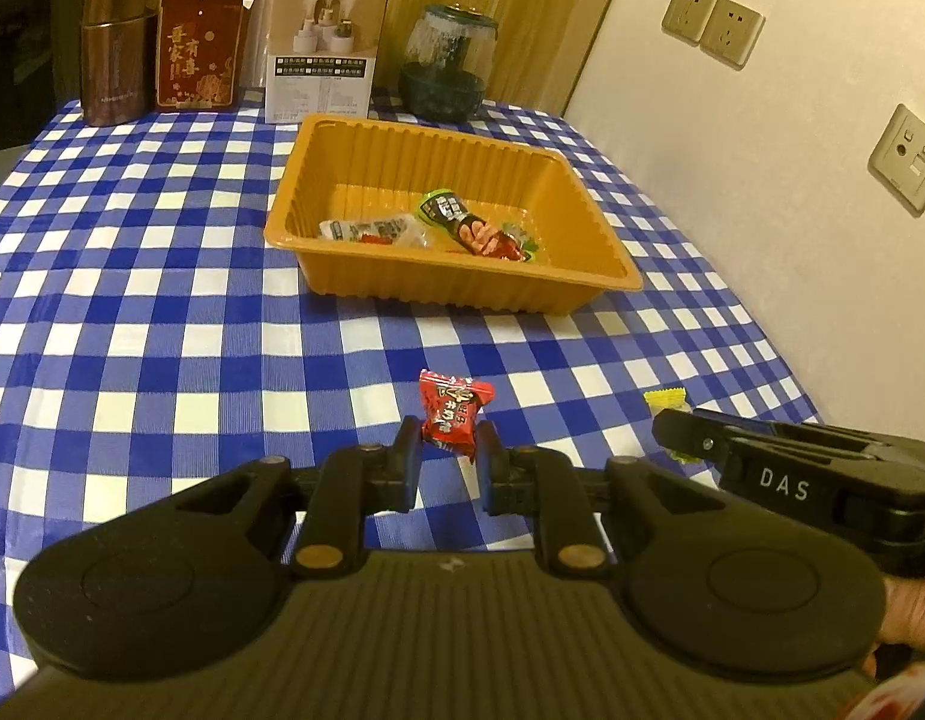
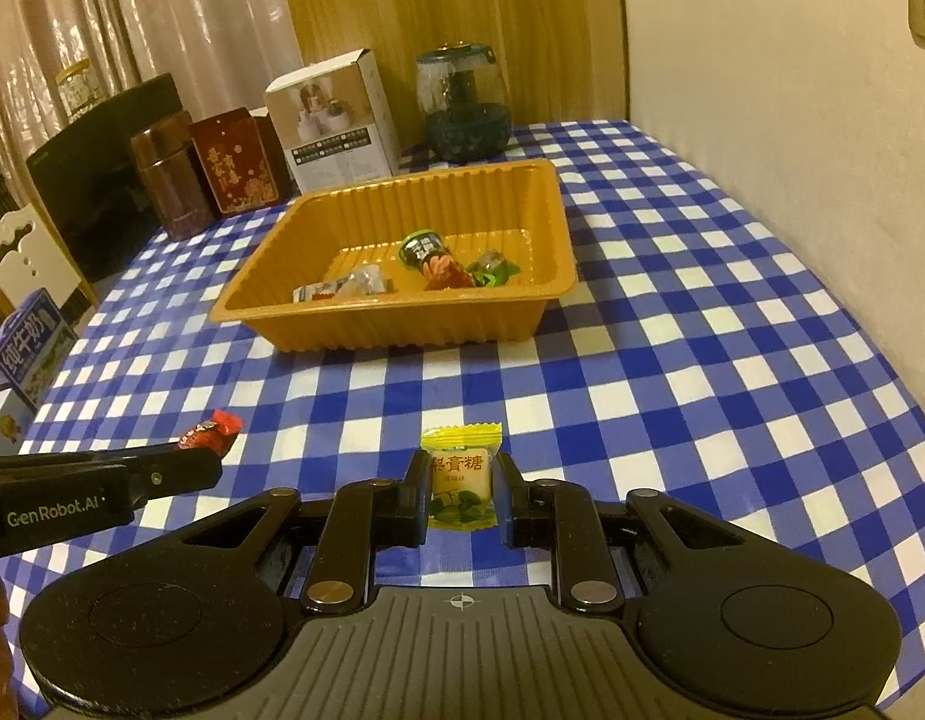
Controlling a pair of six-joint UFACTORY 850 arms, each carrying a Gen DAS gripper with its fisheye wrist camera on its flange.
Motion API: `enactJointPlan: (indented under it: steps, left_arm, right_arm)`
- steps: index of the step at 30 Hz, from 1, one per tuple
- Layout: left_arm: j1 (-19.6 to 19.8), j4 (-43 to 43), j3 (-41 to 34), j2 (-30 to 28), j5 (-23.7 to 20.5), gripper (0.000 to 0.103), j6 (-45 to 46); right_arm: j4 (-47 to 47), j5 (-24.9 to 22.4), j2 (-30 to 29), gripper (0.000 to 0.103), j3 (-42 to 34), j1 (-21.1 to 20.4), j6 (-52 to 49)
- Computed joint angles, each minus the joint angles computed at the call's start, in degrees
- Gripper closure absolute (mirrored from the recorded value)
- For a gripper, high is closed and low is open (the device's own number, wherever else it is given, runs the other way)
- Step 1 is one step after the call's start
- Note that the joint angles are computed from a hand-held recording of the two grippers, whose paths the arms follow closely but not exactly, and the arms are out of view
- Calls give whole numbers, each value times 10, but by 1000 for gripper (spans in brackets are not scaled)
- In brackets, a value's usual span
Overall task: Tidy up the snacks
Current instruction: 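Lift both held candies and carry them over the orange tray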
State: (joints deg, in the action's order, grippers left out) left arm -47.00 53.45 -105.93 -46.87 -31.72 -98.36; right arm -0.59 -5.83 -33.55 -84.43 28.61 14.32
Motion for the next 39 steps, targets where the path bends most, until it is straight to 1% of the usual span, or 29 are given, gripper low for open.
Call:
enactJointPlan:
  steps: [8, 11, 16, 25, 31, 35, 39]
  left_arm:
    - [11, 1, -10, -3, 8, 87, 9]
    - [18, -2, -21, -8, 10, 87, 21]
    - [32, -13, -55, -23, 11, 87, 54]
    - [63, -82, -177, -84, -3, 87, 176]
    - [83, -151, -283, -144, -27, 87, 267]
    - [95, -182, -343, -180, -41, 87, 301]
    - [104, -215, -398, -214, -60, 87, 331]
  right_arm:
    - [11, -6, -17, 81, -31, -5, -22]
    - [8, -11, -30, 81, -56, -7, -27]
    - [48, -20, -59, 81, -110, -14, -83]
    - [122, -69, -133, 81, -244, -27, -176]
    - [125, -117, -198, 81, -354, -35, -176]
    - [126, -147, -240, 81, -424, -39, -162]
    - [117, -189, -288, 81, -503, -42, -141]
